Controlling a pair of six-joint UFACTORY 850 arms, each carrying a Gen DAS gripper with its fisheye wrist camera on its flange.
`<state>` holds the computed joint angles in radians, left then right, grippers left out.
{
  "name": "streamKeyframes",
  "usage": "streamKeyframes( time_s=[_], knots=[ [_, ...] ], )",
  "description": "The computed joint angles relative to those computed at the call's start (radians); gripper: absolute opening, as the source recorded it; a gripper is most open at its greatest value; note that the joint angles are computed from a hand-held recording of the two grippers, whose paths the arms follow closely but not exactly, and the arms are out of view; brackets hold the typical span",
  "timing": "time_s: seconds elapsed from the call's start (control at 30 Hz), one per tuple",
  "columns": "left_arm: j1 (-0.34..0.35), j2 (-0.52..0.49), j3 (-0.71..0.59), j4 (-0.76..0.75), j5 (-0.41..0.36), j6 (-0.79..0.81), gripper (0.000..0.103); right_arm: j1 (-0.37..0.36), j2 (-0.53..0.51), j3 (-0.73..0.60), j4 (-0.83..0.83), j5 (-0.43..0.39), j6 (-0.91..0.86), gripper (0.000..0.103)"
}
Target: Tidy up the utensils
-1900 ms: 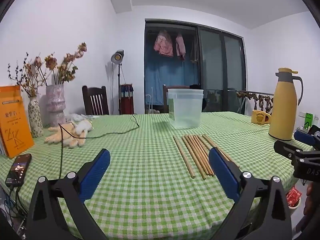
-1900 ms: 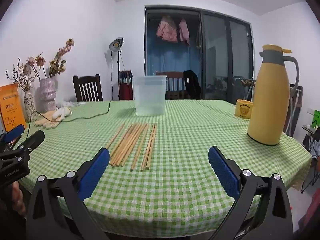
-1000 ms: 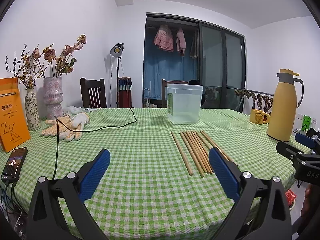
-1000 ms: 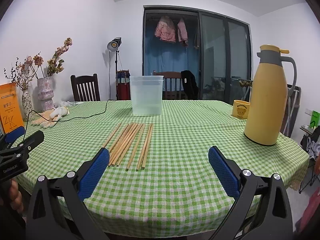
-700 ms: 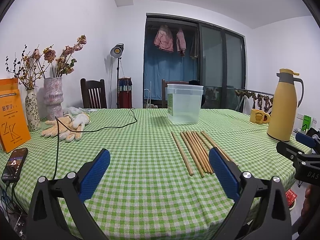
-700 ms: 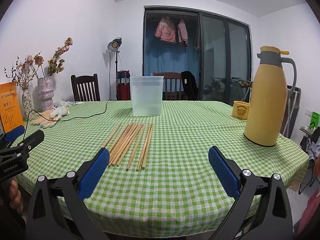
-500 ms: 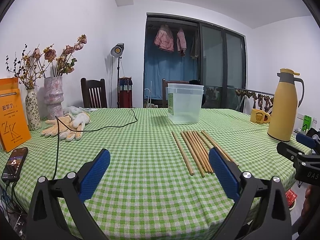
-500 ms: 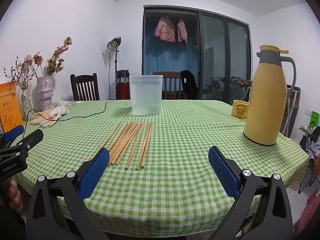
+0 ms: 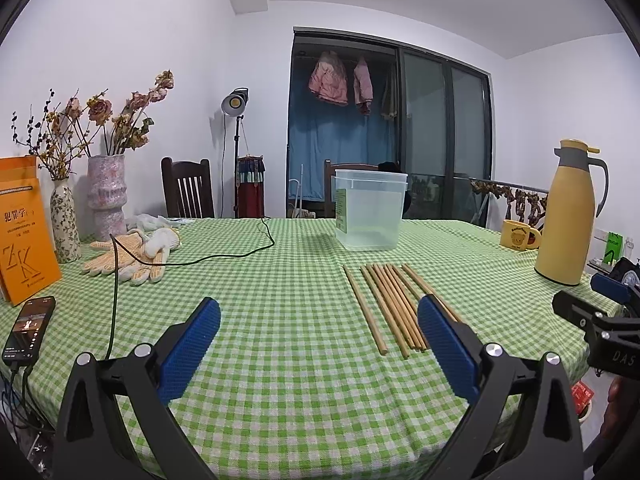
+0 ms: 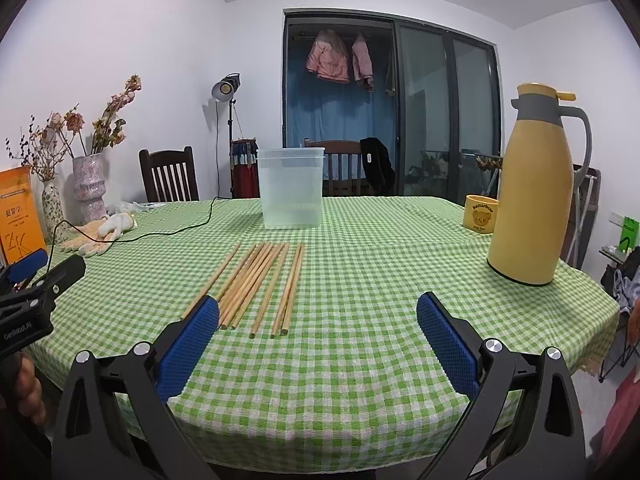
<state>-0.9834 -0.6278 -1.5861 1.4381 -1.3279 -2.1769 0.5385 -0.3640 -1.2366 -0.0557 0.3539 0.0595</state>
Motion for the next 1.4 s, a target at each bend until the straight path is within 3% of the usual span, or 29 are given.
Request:
streamKeyframes(
  time_s=[1.4],
  knots=[
    [0.001,-0.010,-0.017,-0.005,-0.004,0.018,0.096,-0.003,-0.009,-0.006,0.021,-0.006,-0.019,0.095]
  ],
)
